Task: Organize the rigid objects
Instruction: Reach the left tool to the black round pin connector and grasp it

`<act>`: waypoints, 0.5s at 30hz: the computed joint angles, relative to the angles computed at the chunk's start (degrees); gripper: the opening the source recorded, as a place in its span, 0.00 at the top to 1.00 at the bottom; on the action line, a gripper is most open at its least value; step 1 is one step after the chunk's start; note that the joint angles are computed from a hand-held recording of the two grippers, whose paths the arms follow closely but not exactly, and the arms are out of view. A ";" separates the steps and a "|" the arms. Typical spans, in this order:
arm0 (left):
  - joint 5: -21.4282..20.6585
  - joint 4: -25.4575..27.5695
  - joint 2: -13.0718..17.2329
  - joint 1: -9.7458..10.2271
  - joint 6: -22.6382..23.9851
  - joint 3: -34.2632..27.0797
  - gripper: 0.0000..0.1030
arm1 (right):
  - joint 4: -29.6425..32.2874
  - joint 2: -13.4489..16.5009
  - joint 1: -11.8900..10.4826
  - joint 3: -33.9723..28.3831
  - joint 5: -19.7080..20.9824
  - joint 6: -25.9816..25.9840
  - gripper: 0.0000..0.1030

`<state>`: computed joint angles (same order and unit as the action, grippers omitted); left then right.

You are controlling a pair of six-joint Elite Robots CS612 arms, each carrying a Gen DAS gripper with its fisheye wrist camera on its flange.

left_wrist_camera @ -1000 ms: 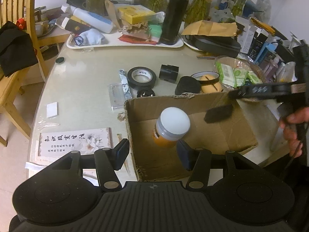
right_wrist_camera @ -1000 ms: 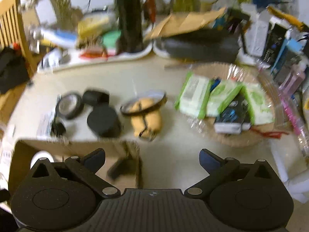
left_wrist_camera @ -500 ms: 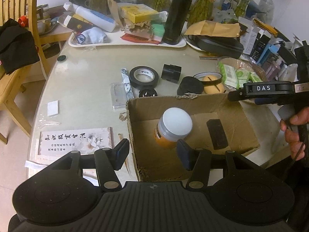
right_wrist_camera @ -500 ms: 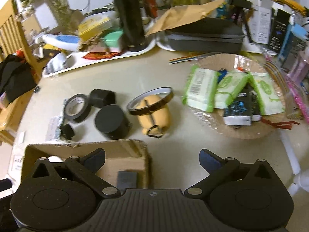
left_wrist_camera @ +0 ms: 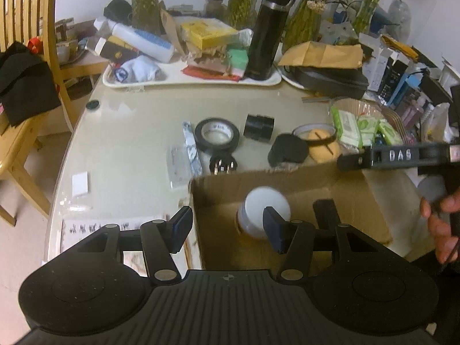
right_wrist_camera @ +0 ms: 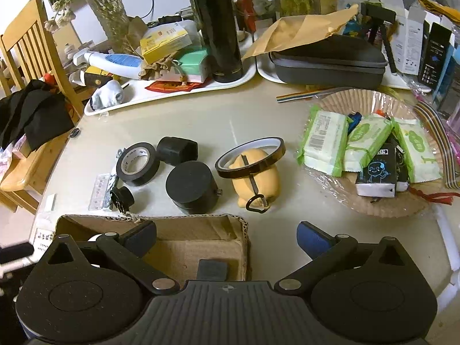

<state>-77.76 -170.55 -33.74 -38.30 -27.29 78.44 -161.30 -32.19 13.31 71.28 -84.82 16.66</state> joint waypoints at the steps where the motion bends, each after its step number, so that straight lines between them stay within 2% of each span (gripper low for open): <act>1: 0.20 -0.07 0.11 0.05 0.13 -0.39 0.48 | -0.19 0.06 0.04 -0.04 0.08 -0.34 0.00; 7: 1.33 -0.87 0.43 0.51 0.32 -2.62 0.48 | -1.51 0.10 0.29 0.07 0.50 -3.33 0.00; 11: 1.85 -1.44 0.58 0.85 0.77 -3.71 0.48 | -2.87 0.00 0.04 0.36 2.01 -2.44 0.00; 15: 2.23 -1.69 1.00 1.27 1.74 -4.53 0.48 | -3.77 -0.13 0.10 0.54 1.15 -2.37 0.00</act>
<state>-75.53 -172.24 -32.75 -37.03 -25.56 73.92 -165.07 -32.32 13.42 71.82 -83.68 14.29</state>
